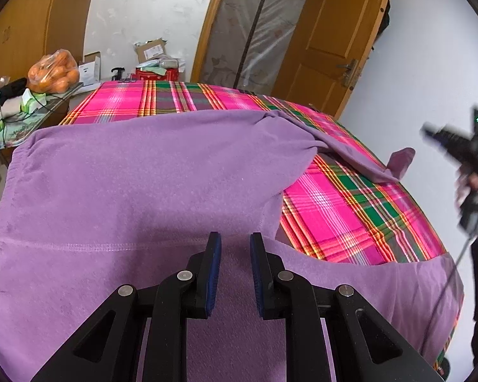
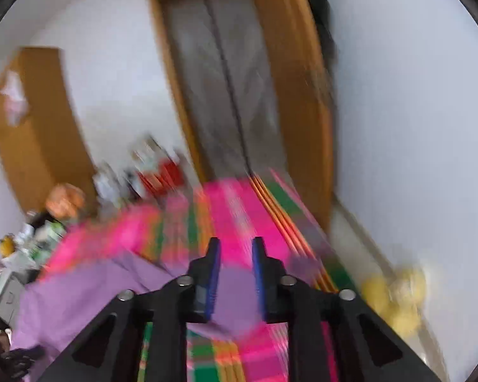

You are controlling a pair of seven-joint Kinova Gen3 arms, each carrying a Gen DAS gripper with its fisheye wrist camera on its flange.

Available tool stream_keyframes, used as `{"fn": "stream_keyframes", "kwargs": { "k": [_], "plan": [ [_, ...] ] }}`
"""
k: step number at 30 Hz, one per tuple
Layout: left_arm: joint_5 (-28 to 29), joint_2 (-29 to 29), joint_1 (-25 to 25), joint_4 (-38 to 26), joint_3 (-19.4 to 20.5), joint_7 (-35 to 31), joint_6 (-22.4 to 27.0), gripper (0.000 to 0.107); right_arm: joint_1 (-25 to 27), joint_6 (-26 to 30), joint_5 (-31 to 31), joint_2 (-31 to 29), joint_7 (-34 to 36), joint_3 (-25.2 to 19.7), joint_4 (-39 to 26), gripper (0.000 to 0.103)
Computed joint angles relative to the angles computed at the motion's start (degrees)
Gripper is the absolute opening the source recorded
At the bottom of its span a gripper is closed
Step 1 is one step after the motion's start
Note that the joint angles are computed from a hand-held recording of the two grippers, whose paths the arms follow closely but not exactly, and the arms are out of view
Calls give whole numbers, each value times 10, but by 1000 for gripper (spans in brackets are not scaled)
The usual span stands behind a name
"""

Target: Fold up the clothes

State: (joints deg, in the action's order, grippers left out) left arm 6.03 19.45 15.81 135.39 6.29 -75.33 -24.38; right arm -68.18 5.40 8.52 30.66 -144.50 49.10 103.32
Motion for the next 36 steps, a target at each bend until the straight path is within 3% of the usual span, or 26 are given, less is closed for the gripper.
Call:
{"fn": "stream_keyframes", "kwargs": {
  "k": [3, 5, 7, 11, 17, 20, 27, 28, 30, 31, 33, 36],
  "plan": [
    [-2, 2, 0, -2, 1, 0, 3, 19, 64, 31, -27, 2, -20, -60, 1, 36],
    [-3, 4, 0, -3, 2, 0, 4, 19, 70, 22, -21, -2, -52, -63, 19, 49],
    [-4, 5, 2, -4, 1, -1, 5, 19, 78, 11, -29, -8, -62, -67, 30, 53],
    [-7, 7, -1, -7, 4, 1, 10, 19, 51, -18, -20, -31, -23, -50, 67, 53],
    [-12, 6, -2, -7, 4, 4, 12, 19, 67, 72, 120, -13, 116, -133, 14, 53],
    [-11, 6, -1, -6, 4, 3, 11, 19, 125, 92, 169, -16, 160, -204, 5, 53],
    [-35, 8, -25, -3, 19, 30, 8, 19, 256, 87, 178, -11, 205, -325, -6, 53],
    [-37, 8, -25, -3, 19, 32, 9, 19, 276, 86, 173, -13, 216, -344, -9, 49],
    [-41, 9, -26, -3, 19, 34, 8, 19, 285, 106, 161, -11, 231, -355, -23, 13],
    [-41, 9, -24, -3, 18, 34, 8, 19, 274, 117, 164, -7, 227, -346, -31, 3],
    [-45, 9, -26, -3, 19, 36, 8, 19, 231, 110, 184, -5, 190, -299, -30, 3],
    [-51, 9, -32, -2, 22, 43, 8, 19, 167, 51, 229, -29, 120, -220, -5, 2]
  ]
}}
